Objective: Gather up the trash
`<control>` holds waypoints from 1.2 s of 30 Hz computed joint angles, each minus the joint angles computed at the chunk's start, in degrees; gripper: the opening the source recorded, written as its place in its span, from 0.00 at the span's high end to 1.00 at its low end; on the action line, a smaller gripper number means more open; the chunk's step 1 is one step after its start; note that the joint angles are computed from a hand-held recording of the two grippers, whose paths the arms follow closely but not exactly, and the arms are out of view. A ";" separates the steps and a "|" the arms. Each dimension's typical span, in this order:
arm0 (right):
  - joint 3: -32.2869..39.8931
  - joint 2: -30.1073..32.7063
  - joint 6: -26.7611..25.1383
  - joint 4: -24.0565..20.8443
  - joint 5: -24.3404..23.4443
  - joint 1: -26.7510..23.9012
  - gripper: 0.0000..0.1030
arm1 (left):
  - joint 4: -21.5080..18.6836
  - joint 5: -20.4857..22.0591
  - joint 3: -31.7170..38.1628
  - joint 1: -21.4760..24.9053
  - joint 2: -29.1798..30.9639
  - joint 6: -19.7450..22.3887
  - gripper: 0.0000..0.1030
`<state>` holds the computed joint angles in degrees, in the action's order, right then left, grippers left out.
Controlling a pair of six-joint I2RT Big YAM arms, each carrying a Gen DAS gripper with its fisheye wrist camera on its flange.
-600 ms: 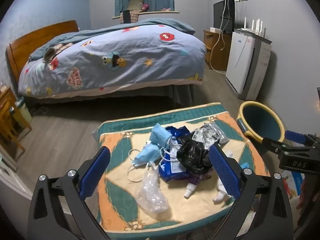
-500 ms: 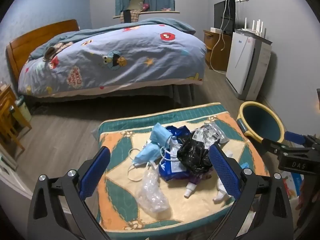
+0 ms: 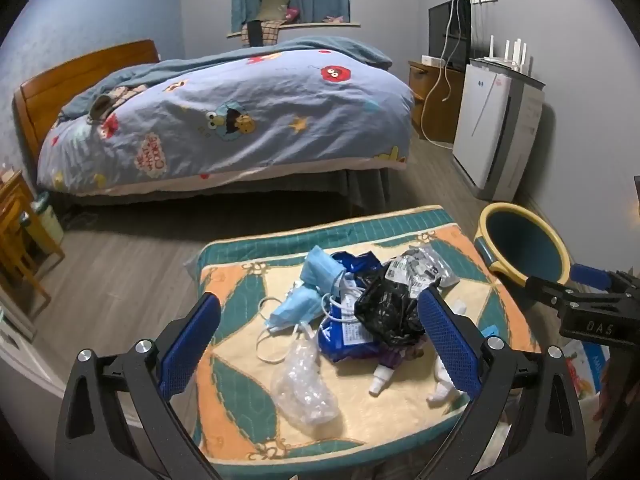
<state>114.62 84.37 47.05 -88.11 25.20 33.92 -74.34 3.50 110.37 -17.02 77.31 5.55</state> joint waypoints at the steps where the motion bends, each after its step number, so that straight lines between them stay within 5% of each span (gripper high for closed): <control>1: 0.01 -0.01 -0.03 0.02 -0.06 -0.02 0.05 | -0.04 0.05 0.07 0.05 0.04 0.09 0.05; 36: 0.19 0.04 0.05 -0.16 -0.56 -0.26 0.05 | 0.15 -0.22 -0.49 0.25 -0.21 -0.04 0.05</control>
<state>114.81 84.41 47.10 -88.28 24.64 33.66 -74.19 3.28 109.88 -16.77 77.10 5.52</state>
